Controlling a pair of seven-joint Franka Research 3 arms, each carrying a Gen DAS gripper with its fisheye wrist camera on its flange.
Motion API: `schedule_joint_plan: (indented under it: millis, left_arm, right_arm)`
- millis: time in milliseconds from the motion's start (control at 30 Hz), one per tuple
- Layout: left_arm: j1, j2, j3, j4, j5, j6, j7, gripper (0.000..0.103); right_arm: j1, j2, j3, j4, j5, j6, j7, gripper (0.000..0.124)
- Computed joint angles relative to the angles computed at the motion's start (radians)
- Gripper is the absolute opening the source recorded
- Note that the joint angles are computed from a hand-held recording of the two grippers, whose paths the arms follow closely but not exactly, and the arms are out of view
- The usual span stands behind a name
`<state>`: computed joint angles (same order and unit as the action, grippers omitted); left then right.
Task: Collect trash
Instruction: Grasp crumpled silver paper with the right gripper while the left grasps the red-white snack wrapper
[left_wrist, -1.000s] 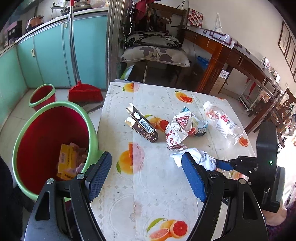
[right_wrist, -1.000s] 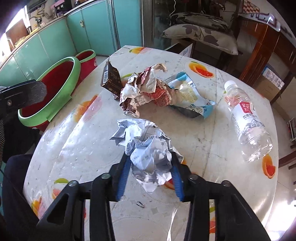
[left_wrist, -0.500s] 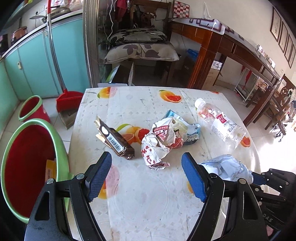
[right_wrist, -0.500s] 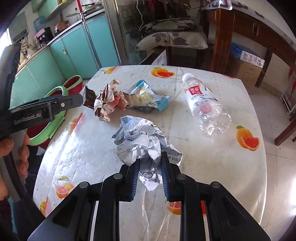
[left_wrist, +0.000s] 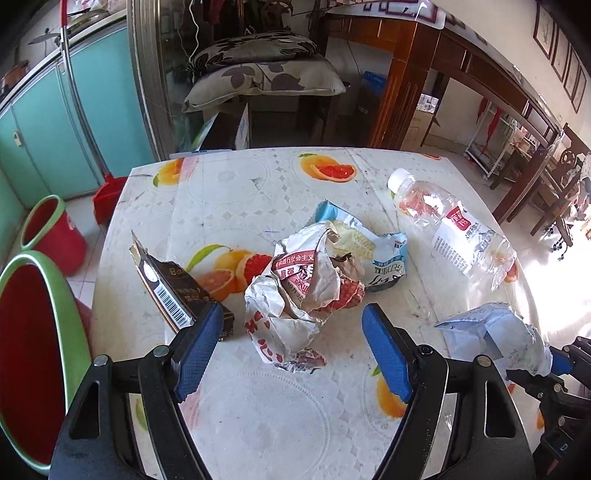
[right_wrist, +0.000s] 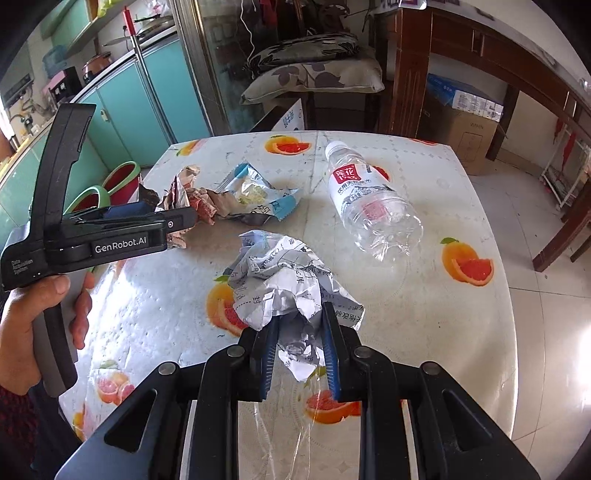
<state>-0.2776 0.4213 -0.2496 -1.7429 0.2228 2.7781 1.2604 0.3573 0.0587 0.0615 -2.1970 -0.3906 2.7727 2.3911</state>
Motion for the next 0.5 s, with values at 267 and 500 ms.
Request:
schedule_joint_plan:
  millis: [267,500]
  left_arm:
    - [0.000,0.016,-0.005,0.012,-0.005,-0.015,0.017,0.038]
    - [0.015,-0.001,-0.013,-0.007,-0.026,0.013,0.025,0.024]
  right_arm:
    - [-0.002,-0.012,0.001,0.003,-0.058,-0.012,0.062,0.020]
    - [-0.008,-0.017,0.003,-0.006,-0.076,-0.002,0.086,0.020]
